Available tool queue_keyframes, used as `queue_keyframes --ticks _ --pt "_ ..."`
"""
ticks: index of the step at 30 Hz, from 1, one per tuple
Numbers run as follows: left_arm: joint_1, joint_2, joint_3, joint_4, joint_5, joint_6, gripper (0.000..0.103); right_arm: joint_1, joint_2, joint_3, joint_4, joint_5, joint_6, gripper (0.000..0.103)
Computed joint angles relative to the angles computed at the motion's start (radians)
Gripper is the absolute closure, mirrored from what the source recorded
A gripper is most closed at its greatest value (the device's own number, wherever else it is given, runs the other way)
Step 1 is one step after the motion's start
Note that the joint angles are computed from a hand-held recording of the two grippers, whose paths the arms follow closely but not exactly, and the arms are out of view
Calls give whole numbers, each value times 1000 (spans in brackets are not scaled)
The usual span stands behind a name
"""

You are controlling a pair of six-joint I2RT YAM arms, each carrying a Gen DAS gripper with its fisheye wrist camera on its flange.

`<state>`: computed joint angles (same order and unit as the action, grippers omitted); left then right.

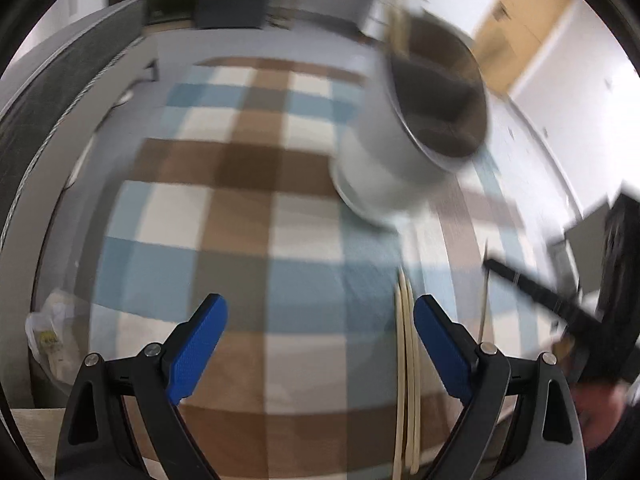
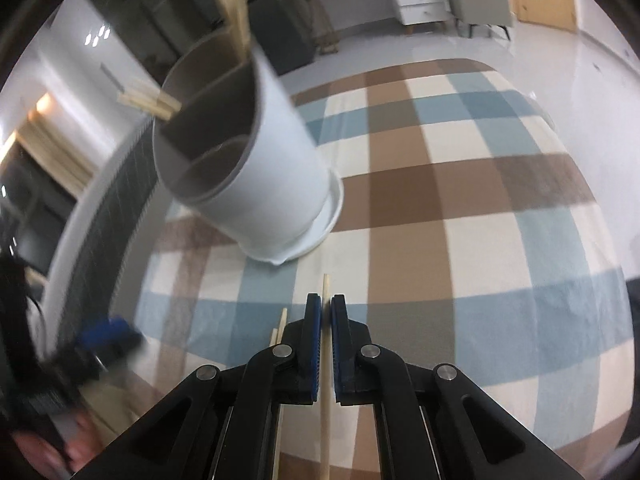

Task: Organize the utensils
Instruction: 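Close the right gripper on one chopstick while the left gripper closes on another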

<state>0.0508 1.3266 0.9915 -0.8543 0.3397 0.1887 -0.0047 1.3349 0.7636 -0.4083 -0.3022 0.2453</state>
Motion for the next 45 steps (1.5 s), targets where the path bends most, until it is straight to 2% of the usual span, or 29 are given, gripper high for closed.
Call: queue_keyframes --ticks 6,12,23,37,43,45 --pt "-94 -31 -80 -37 -62 6 12 -127 -64 -38 40 -175 58 99" --pt "-183 -67 -143 -35 -141 -15 12 -196 -113 -48 47 -259 67 99" --pt "-288 -71 -181 -25 -310 -66 12 -266 -165 -49 -7 -307 24 99" --pt "-292 -36 -172 -27 -348 -81 11 -278 -191 -42 -25 -322 20 99" --pt "-292 88 -82 -3 -360 -98 13 -261 -190 -38 -21 -289 13 99" --pt "-304 139 -38 -9 -364 -119 17 -253 -180 -38 -15 -281 15 99"
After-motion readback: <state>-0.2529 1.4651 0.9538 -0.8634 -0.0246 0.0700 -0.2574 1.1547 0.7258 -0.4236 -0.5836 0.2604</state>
